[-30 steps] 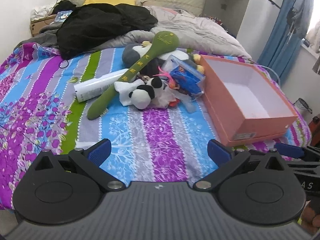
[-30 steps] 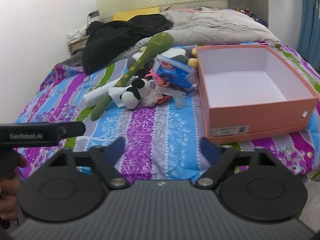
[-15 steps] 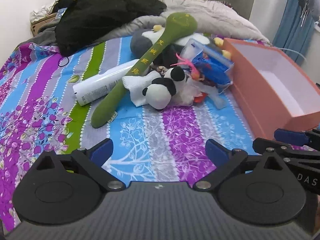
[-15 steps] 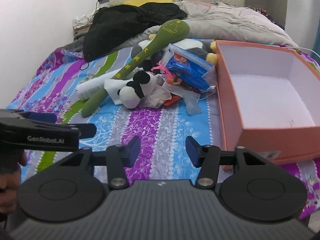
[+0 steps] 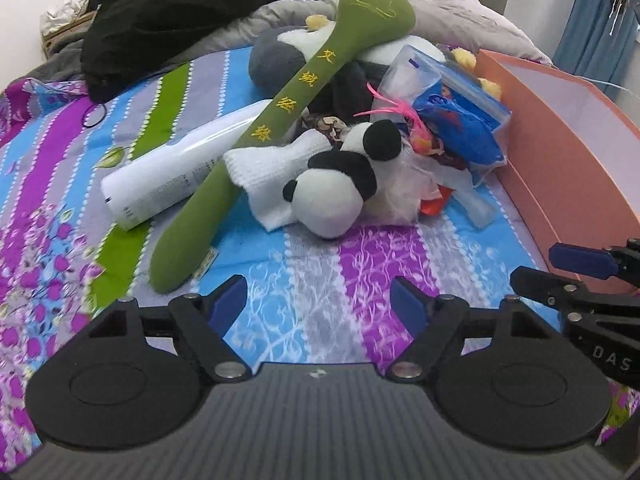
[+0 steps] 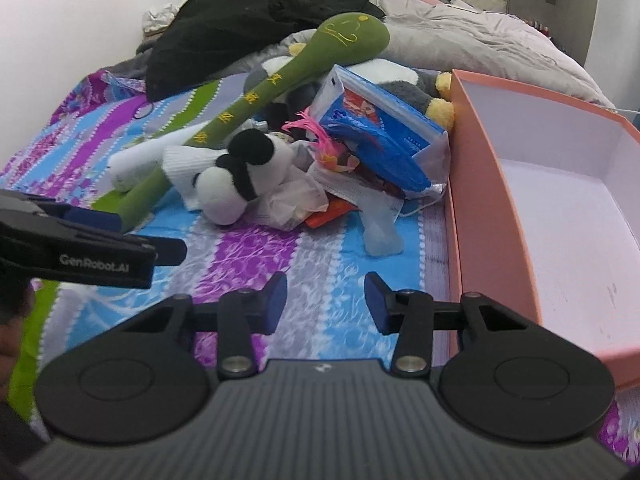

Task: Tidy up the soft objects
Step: 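Move the left tool toward the panda plush in the pile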

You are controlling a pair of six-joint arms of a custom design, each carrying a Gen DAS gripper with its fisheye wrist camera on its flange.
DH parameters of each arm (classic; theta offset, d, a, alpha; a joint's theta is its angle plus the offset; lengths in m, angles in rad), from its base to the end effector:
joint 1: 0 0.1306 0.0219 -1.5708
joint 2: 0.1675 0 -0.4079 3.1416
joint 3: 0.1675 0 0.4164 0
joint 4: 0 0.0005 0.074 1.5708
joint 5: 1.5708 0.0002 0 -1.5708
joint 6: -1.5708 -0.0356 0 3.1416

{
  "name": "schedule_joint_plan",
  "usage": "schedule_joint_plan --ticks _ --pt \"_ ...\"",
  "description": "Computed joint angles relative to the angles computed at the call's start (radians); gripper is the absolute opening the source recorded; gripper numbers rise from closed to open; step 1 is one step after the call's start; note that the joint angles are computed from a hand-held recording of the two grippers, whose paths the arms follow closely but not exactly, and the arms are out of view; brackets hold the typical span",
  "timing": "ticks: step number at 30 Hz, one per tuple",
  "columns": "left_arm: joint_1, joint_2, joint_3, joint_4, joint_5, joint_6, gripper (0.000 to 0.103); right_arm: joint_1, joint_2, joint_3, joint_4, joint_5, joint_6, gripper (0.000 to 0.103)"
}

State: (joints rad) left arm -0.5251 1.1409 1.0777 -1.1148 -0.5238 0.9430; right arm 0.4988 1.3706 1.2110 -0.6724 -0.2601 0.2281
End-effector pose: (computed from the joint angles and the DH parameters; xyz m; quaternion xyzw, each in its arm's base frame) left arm 0.3302 -0.1713 0.4013 -0.2459 0.9162 0.0623 0.3101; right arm 0.4284 0.2432 0.3918 -0.3725 0.8476 0.1681 0.3384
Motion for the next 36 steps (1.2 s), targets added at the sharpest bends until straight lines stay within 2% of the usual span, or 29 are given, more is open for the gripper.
schedule_joint_plan --ticks 9,17,20,22,24,25,33,36 --pt "0.107 0.034 -0.027 0.150 0.058 -0.096 0.076 0.029 0.115 0.059 0.095 0.078 0.004 0.044" --pt "0.157 0.058 -0.047 0.231 0.080 -0.124 0.075 0.045 0.193 0.090 0.142 0.176 0.065 0.040" --pt "0.168 0.066 -0.052 0.255 0.089 -0.129 0.070 0.051 0.205 0.082 0.177 0.216 0.091 0.040" --pt "0.176 0.063 -0.060 0.283 0.105 -0.133 0.066 0.053 0.211 0.079 0.191 0.239 0.108 0.035" --pt "0.175 0.062 -0.064 0.299 0.115 -0.136 0.056 0.051 0.214 0.080 0.192 0.241 0.121 0.030" --pt "0.173 0.061 -0.064 0.307 0.118 -0.140 0.055 0.051 0.211 0.076 0.200 0.244 0.131 0.027" --pt "0.134 0.038 -0.063 0.286 0.063 -0.108 0.049 0.051 0.166 0.046 0.202 0.215 0.136 0.023" --pt "0.108 0.021 -0.065 0.265 0.041 -0.068 0.048 0.050 0.142 0.031 0.188 0.191 0.132 0.023"
